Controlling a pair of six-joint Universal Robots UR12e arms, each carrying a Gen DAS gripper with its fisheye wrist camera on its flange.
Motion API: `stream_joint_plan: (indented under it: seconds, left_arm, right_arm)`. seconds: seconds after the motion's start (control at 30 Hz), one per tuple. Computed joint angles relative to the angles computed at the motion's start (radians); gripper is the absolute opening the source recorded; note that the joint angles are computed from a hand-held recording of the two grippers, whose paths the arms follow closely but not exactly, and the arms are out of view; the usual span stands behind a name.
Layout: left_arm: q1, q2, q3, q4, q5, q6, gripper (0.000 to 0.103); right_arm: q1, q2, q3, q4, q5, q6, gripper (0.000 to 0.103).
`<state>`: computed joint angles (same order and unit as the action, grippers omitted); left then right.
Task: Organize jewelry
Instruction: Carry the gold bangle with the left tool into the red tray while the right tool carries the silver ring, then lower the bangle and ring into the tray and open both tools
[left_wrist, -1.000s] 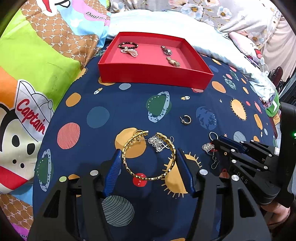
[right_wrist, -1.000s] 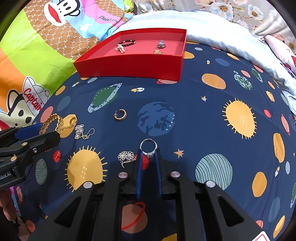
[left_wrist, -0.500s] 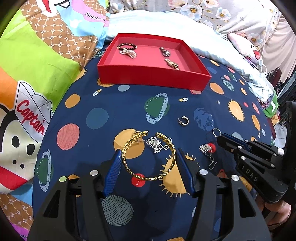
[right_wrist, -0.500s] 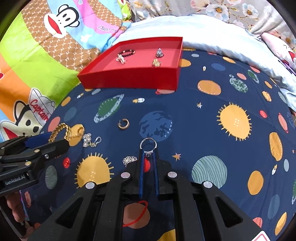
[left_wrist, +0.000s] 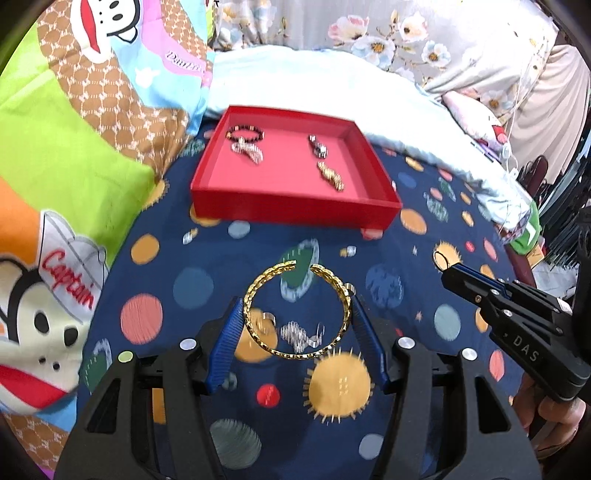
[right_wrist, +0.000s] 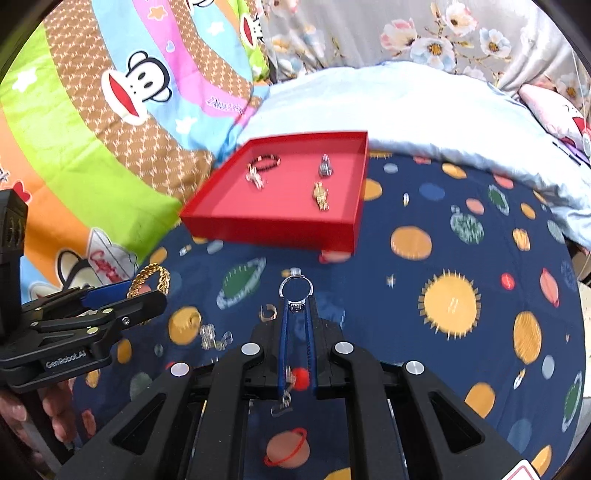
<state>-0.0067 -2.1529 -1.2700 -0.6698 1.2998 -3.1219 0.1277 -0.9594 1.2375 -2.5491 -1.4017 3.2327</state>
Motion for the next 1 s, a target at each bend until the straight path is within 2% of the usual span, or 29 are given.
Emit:
stream_joint_plan:
  seconds: [0.13, 0.27, 0.47, 0.73, 1.0]
  left_arm:
    - [0.002, -0.031, 0.057, 0.019, -0.001, -0.019, 0.057]
    - [-0.001, -0.080, 0.141, 0.038, 0.027, -0.027, 0.057]
    - [-0.003, -0.167, 0.286, 0.011, 0.044, -0.029, 0.057]
    - [-0.017, -0.298, 0.482, -0.126, 0.076, -0.021, 0.057]
    - [-0.022, -0.354, 0.559, -0.194, 0.089, -0.024, 0.057]
  right_arm:
    - [-0.002, 0.028, -0.055, -0.004, -0.001, -0.012, 0.008]
    - [-0.003, 0.071, -0.132, 0.006, -0.005, -0.025, 0.008]
    - [-0.006, 0.170, -0.297, 0.072, 0.014, -0.018, 0.008]
    - [-0.002, 0.283, -0.473, 0.193, 0.015, -0.023, 0.008]
    - [0.000, 0.334, -0.538, 0.263, 0.018, -0.025, 0.009]
